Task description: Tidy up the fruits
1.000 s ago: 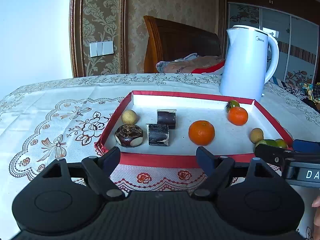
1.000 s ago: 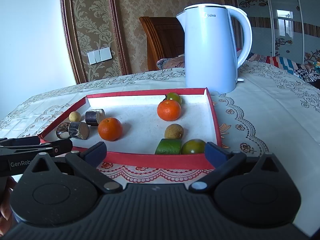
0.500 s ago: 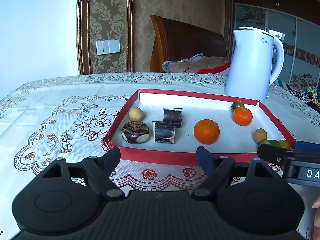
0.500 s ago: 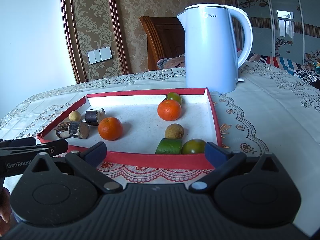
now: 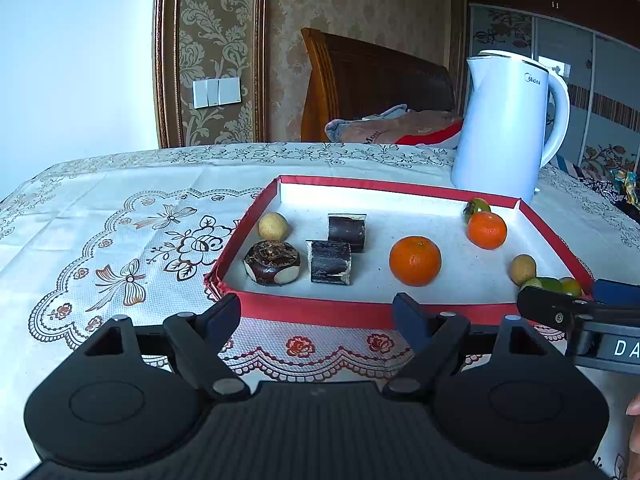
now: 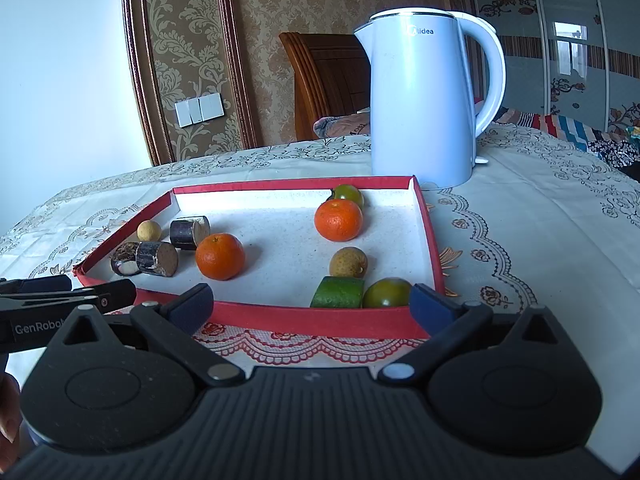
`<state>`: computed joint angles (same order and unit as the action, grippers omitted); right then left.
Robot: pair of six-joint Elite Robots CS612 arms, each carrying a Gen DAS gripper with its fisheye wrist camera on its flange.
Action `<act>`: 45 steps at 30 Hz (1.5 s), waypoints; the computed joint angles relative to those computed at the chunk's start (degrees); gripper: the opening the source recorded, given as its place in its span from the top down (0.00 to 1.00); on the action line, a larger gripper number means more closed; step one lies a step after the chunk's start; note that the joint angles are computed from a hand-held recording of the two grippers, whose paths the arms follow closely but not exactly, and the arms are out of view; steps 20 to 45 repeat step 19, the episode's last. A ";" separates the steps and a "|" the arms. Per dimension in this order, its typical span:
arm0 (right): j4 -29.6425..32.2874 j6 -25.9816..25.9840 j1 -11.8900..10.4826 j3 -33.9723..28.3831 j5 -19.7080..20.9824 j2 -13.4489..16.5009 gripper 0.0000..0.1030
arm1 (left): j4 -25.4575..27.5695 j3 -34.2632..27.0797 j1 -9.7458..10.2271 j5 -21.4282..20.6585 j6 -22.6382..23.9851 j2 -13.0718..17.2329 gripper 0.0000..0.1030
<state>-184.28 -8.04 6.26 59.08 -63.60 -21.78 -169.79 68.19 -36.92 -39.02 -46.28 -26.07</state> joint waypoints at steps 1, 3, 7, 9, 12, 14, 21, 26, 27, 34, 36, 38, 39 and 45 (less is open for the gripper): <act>0.02 0.05 0.00 -0.03 0.03 0.01 0.00 | -0.01 -0.03 -0.01 0.18 0.18 0.03 0.19; 0.02 0.05 0.00 -0.03 0.03 0.01 0.00 | 0.34 -0.08 -0.02 0.36 0.45 0.01 0.19; 0.02 0.05 0.00 -0.03 0.04 0.01 0.00 | 0.95 -0.06 0.02 0.72 -0.19 -0.07 0.19; 0.02 0.05 0.00 -0.03 0.04 0.01 0.00 | 1.30 0.03 0.02 1.00 -0.64 -0.15 0.19; 0.03 0.07 -0.01 -0.03 0.07 0.01 0.00 | 1.19 0.01 0.05 0.79 -0.29 -0.15 0.19; 0.03 0.15 -0.02 -0.03 0.15 0.01 0.00 | 1.26 -0.08 0.03 1.07 0.15 -0.08 0.19; 0.41 0.22 -0.18 -0.05 0.73 -0.04 0.00 | 0.43 0.50 -0.04 1.14 0.55 -0.27 0.19; 0.41 0.22 -0.18 -0.05 0.73 -0.04 0.00 | 0.43 0.50 -0.04 1.14 0.55 -0.27 0.19; 0.41 0.22 -0.18 -0.05 0.73 -0.04 0.00 | 0.43 0.50 -0.04 1.14 0.55 -0.27 0.19; 0.41 0.22 -0.18 -0.05 0.73 -0.04 0.00 | 0.43 0.50 -0.04 1.14 0.55 -0.27 0.19; 0.41 0.22 -0.18 -0.05 0.73 -0.04 0.00 | 0.43 0.50 -0.04 1.14 0.55 -0.27 0.19; 0.41 0.22 -0.18 -0.05 0.73 -0.04 0.00 | 0.43 0.50 -0.04 1.14 0.55 -0.27 0.19; 0.41 0.22 -0.18 -0.05 0.73 -0.04 0.00 | 0.43 0.50 -0.04 1.14 0.55 -0.27 0.19; 0.41 0.22 -0.18 -0.05 0.73 -0.04 0.00 | 0.43 0.50 -0.04 1.14 0.55 -0.27 0.19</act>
